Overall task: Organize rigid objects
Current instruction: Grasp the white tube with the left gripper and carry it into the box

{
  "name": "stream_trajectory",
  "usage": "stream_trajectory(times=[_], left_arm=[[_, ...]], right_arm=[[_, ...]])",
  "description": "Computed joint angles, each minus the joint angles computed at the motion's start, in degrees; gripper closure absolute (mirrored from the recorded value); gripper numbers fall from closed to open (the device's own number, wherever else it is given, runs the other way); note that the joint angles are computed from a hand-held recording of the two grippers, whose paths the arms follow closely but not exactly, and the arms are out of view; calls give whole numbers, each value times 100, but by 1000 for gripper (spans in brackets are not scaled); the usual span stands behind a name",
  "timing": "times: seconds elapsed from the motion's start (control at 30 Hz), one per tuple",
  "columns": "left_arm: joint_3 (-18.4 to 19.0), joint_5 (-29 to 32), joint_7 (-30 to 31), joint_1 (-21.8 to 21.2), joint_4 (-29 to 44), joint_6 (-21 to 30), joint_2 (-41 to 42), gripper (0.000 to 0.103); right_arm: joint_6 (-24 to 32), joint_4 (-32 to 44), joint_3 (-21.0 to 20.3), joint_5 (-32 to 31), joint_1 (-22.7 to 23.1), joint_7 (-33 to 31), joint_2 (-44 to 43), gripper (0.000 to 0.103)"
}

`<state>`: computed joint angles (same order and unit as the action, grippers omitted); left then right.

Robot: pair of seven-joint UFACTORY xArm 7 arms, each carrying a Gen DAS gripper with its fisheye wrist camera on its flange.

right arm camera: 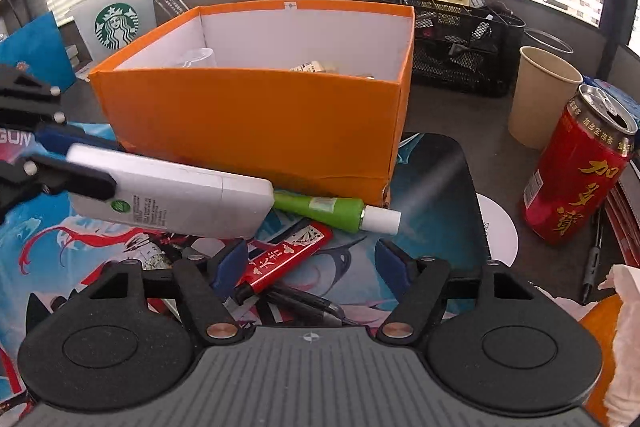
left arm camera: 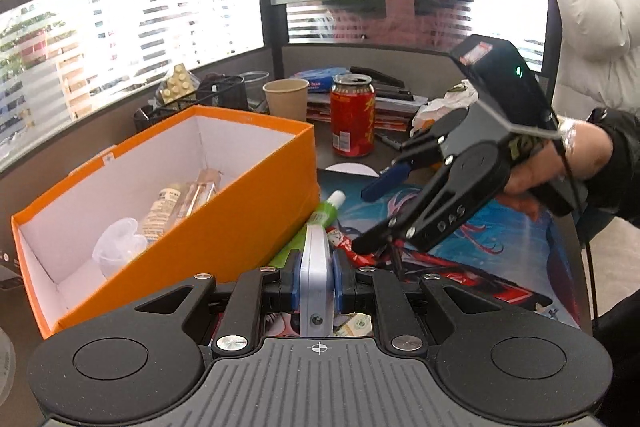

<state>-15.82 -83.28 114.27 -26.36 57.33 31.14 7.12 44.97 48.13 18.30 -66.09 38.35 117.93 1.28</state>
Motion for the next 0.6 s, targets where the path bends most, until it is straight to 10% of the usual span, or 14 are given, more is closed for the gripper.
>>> stream_trajectory(times=[0.6], left_arm=[[66,50,-277,-75,324,204,-328,89]], right_arm=[[254,291,39,-307,307,163,295,40]])
